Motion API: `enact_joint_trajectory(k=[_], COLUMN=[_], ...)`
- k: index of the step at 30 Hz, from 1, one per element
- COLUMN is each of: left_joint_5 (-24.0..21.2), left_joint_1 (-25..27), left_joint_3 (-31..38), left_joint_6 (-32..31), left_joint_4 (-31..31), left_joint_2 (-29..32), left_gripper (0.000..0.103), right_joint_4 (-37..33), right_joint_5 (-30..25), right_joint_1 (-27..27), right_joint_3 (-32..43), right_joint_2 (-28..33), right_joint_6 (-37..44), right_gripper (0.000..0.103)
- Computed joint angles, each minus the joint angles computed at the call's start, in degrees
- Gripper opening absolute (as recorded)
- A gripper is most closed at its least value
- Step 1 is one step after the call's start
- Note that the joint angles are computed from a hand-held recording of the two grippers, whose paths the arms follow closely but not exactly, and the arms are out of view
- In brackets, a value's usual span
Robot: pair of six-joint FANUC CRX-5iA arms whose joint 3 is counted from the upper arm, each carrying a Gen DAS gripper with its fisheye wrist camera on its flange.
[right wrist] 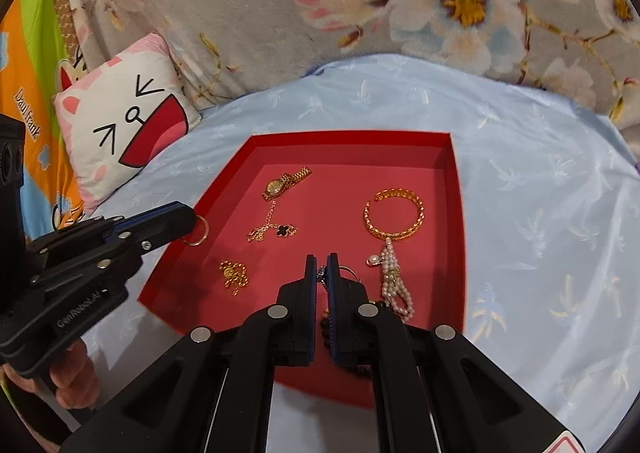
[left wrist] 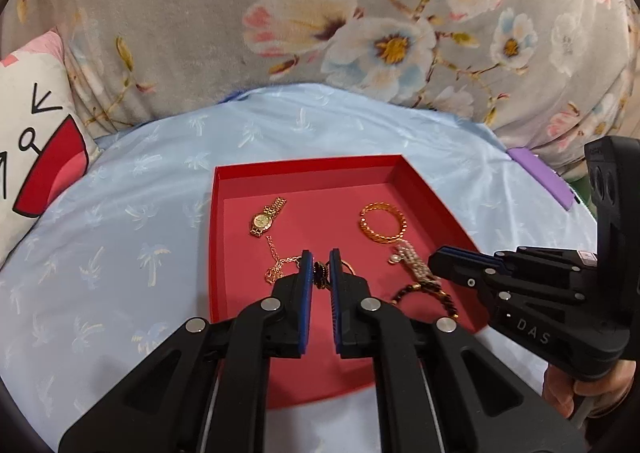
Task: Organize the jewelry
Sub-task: 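Carry both rings over the red box with both grippers, then lower the rings into the red box and open both grippers, then grasp a gold hoop earring with the left gripper while the right gripper grasps another hoop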
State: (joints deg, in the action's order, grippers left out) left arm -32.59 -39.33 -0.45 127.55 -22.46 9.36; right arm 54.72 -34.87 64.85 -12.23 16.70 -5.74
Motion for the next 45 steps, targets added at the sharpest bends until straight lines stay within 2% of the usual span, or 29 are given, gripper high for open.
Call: enact_joint_trajectory(k=[5,9,15,17,20,25,29,34,37,40,45], left_joint_5=[0.30,1.37,1.64,0.78,-1.02,-1.89,-3.58,-6.39,-6.73,-7.96,-7.20], left_joint_1=[1.91,2.85,3.16,2.48,0.85,-0.70,-2.82,-6.56,-7.93,-8.54,-7.83], left_joint_3=[1.08,0.40,-0.51,-0.34,0.16,-2.24,-5.31,-8.57,-10.60,-11.27,-12.53], left_joint_6=[-1.91,-2.03,0.54,2.64,5.80,7.80,10.54,15.55,16.80,16.64,15.00], left_joint_4=[3.01,3.99,3.01,0.76,-3.44,-5.69,-8.54,-12.88,-12.84,-11.36,-7.81], left_joint_2=[2.86,2.82,1.14,0.37,-0.77,-4.08,-7.40,-9.97,-10.13,-8.42,-7.31], left_gripper=[0.008,0.008,0.010,0.010,0.010,0.011,0.017,0.018,0.029,0.029,0.029], right_joint_4=[-1.46,2.27,6.11,7.00,8.10,9.29,9.74,8.82,7.77,7.40,7.20], right_joint_5=[1.36,0.86,2.13,1.36,0.28,-2.99,-4.55,-9.29,-9.30,-9.19,-7.73], right_joint_1=[-1.34,-1.80,-2.15,-1.62,-0.49,3.01,6.17,10.94,12.86,14.26,15.25], right_joint_3=[1.84,1.08,-2.06,-2.80,-4.38,-7.36,-9.97,-10.90,-11.71,-12.55,-14.18], right_joint_2=[2.29,2.58,0.34,-0.43,-2.05,-5.13,-6.93,-6.33,-6.17,-6.05,-6.19], right_joint_6=[1.97,-1.51,-6.52,-7.19,-8.45,-9.41,-11.17,-12.17,-12.98,-14.41,-17.51], right_gripper=[0.006,0.007,0.007,0.007,0.007,0.009,0.018,0.020,0.021,0.024,0.026])
